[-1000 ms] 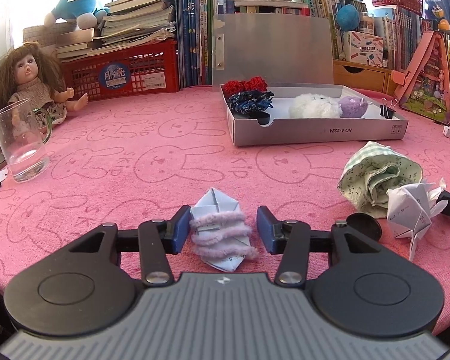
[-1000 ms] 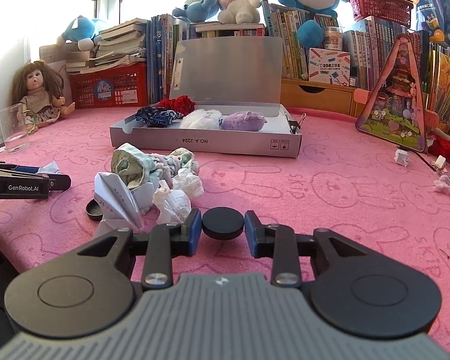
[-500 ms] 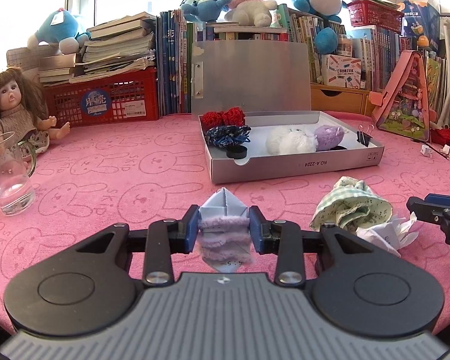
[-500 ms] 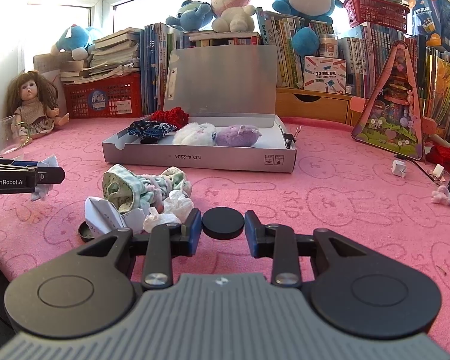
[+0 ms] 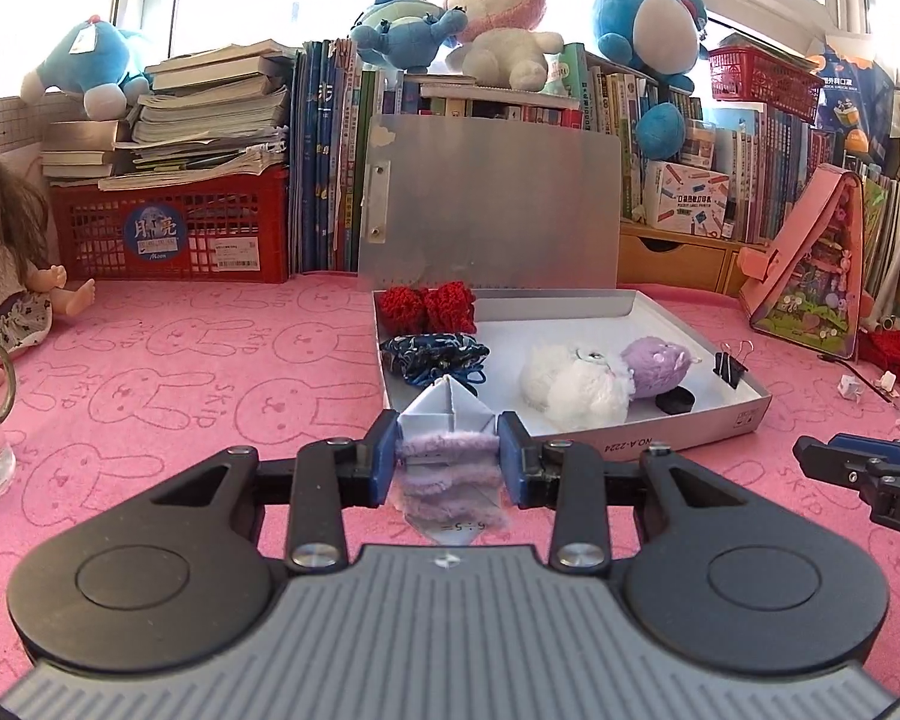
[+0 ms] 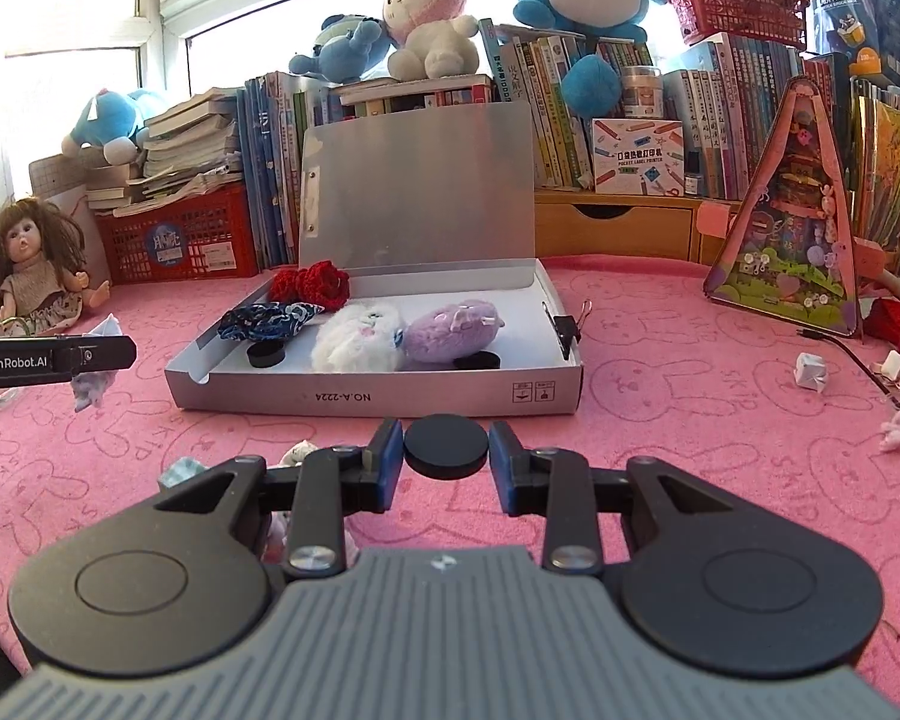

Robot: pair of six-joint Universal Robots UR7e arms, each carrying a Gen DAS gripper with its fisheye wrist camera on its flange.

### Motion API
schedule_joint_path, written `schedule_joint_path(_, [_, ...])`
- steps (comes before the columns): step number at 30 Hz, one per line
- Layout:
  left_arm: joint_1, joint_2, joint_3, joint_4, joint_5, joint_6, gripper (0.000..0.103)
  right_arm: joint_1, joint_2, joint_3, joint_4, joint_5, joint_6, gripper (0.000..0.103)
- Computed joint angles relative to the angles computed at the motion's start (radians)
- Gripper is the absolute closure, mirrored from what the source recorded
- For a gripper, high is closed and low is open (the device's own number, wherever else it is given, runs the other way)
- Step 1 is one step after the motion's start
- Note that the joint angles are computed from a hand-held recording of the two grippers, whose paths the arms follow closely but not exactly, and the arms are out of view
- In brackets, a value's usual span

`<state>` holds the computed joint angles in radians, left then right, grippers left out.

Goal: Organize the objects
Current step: 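Carry the paper item over the box with the left gripper while the right gripper carries the lid there, then lower the paper item into the box and open the left gripper while the right gripper releases the lid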

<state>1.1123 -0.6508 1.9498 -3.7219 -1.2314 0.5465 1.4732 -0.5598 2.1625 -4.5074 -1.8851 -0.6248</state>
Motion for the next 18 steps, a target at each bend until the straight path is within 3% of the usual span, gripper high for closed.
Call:
schedule_joint_path(6, [0.017,0.053,-0.136,0.122,-0.044,-0.052,0.062,-0.008,-0.059,-0.042,0.124,0.017,0.069,0.067])
schedule_joint_path(11, [0.026,0.115,-0.268,0.222,-0.026,-0.099,0.062,-0.022,-0.086,-0.108,0.259,0.043,0.132,0.067])
schedule_joint_path(18, [0.037,0.181,-0.370,0.275,-0.028,-0.058,0.062,-0.025,-0.058,-0.218,0.372,0.036,0.127,0.067])
